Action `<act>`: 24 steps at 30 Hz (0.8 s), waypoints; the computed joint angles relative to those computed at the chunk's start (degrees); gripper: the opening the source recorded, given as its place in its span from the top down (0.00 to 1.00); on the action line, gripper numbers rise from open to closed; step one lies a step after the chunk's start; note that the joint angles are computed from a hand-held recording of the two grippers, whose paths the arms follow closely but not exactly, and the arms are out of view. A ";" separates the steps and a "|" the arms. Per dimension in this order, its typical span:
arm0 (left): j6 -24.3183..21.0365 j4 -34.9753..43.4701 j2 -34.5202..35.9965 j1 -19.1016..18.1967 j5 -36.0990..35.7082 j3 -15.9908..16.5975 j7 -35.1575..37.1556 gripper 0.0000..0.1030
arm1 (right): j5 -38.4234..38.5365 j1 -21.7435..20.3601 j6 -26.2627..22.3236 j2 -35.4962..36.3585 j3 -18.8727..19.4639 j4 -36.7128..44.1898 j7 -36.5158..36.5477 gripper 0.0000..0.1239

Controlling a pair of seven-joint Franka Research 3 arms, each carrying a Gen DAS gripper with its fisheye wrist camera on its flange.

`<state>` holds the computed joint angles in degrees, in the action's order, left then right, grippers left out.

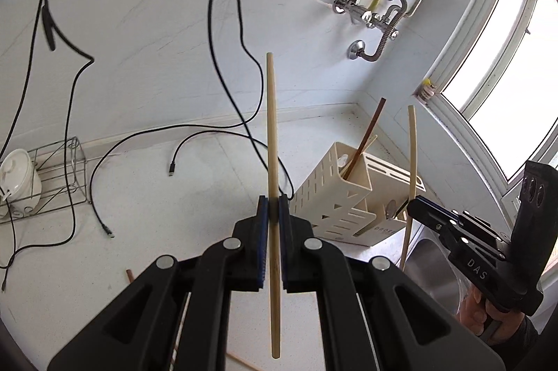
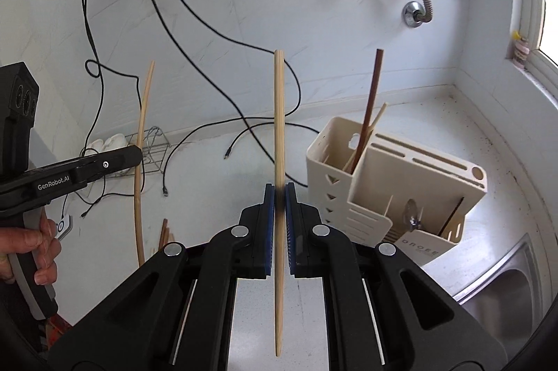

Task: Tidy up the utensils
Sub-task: 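Lower the left chopstick into the holder while the right lowers its chopstick in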

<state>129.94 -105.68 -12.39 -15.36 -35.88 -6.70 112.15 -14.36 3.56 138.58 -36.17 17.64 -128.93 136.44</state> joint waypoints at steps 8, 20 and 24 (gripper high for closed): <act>6.53 3.85 3.40 -2.56 -3.65 -2.54 2.36 0.95 | -4.57 -5.67 -0.09 -6.96 0.97 -0.50 2.81 0.95; 14.87 8.82 7.20 -5.52 -7.82 -5.78 10.34 0.95 | -4.27 -11.94 2.00 -11.51 0.42 0.92 0.36 0.95; 15.85 11.48 9.18 -6.03 -6.88 -7.08 12.15 0.95 | -4.74 -14.45 3.24 -12.95 0.63 0.58 0.71 0.95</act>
<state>145.79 -94.20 -3.21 -21.39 -42.76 -13.78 124.30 -19.10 -10.89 141.82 -49.12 18.27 -128.35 137.15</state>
